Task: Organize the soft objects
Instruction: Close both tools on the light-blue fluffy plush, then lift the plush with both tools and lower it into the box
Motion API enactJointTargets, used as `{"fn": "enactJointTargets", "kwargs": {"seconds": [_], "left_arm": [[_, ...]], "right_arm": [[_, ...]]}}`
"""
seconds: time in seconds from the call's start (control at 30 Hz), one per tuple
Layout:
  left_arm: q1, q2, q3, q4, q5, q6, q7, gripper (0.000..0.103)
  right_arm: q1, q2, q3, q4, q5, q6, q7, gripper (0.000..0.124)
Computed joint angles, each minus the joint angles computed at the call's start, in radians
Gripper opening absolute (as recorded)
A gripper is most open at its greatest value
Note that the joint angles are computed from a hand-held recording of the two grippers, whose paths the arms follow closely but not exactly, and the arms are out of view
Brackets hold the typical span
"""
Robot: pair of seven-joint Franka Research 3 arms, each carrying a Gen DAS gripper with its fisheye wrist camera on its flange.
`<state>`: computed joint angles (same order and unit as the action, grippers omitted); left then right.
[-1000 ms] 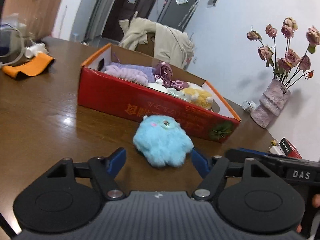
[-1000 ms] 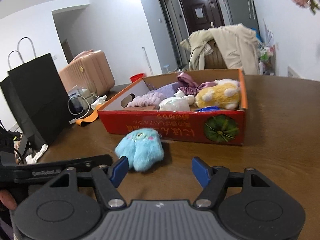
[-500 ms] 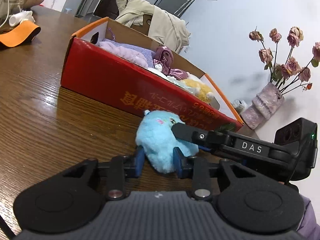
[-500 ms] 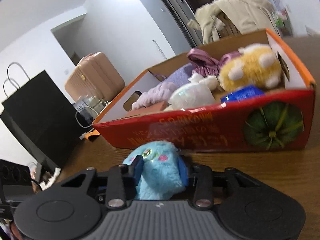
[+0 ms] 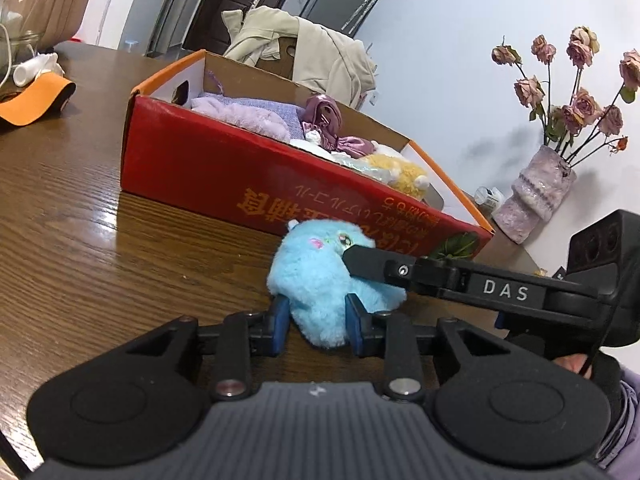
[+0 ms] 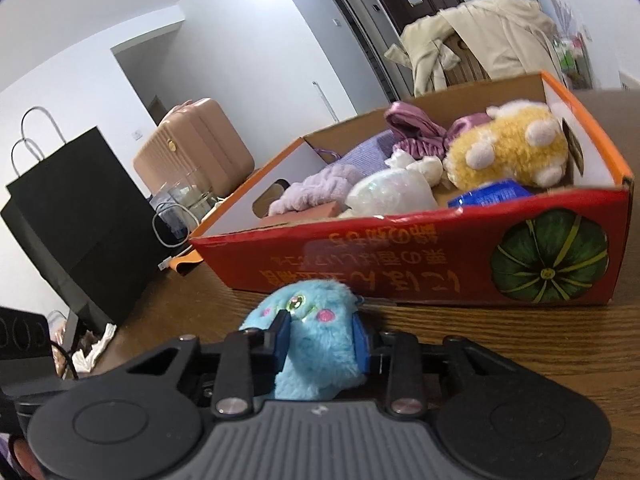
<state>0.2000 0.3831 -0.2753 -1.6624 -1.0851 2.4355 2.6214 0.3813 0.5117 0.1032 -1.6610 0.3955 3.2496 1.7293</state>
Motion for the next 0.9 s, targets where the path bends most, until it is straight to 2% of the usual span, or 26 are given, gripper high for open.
{"fn": "enactJointTargets", "kwargs": {"seconds": [0.07,0.13,0.2,0.27,0.33,0.37,0.43,0.53,0.7,0.8,0.9], "left_arm": [[0.013,-0.004,0.009,0.003,0.017,-0.058,-0.036,0.03],[0.043,-0.057,0.006,-0.054,-0.046,-0.097,-0.016,0.029],[0.061,-0.14,0.016,-0.144,-0.136,-0.139,0.053,0.029],[0.068,-0.223,0.036,-0.236,-0.218,-0.195,0.113,0.029],[0.055,-0.301,0.058,-0.317,-0.259,-0.232,0.162,0.029],[0.042,-0.331,0.068,-0.344,-0.261,-0.232,0.178,0.029],[0.017,-0.366,0.089,-0.373,-0.265,-0.243,0.203,0.029],[-0.02,-0.393,0.124,-0.397,-0.284,-0.266,0.219,0.029],[-0.082,-0.391,0.179,-0.387,-0.284,-0.274,0.202,0.029],[-0.101,-0.35,0.193,-0.316,-0.268,-0.3,0.179,0.029],[-0.111,-0.266,0.176,-0.175,-0.24,-0.311,0.148,0.029]], "right_arm": [[0.099,-0.023,-0.107,-0.024,-0.002,0.01,0.03,0.028],[0.144,-0.074,-0.135,-0.096,0.005,0.05,0.043,0.028],[0.225,-0.148,-0.187,-0.204,0.042,0.119,0.043,0.027],[0.35,-0.228,-0.264,-0.314,0.159,0.199,0.016,0.027],[0.465,-0.288,-0.314,-0.393,0.322,0.289,-0.082,0.027],[0.495,-0.309,-0.316,-0.42,0.385,0.328,-0.129,0.027],[0.517,-0.345,-0.297,-0.458,0.474,0.379,-0.182,0.027],[0.51,-0.378,-0.26,-0.489,0.533,0.436,-0.231,0.027],[0.468,-0.399,-0.202,-0.495,0.594,0.454,-0.299,0.027],[0.434,-0.393,-0.176,-0.468,0.615,0.462,-0.353,0.028],[0.387,-0.376,-0.163,-0.409,0.625,0.457,-0.412,0.028]]}}
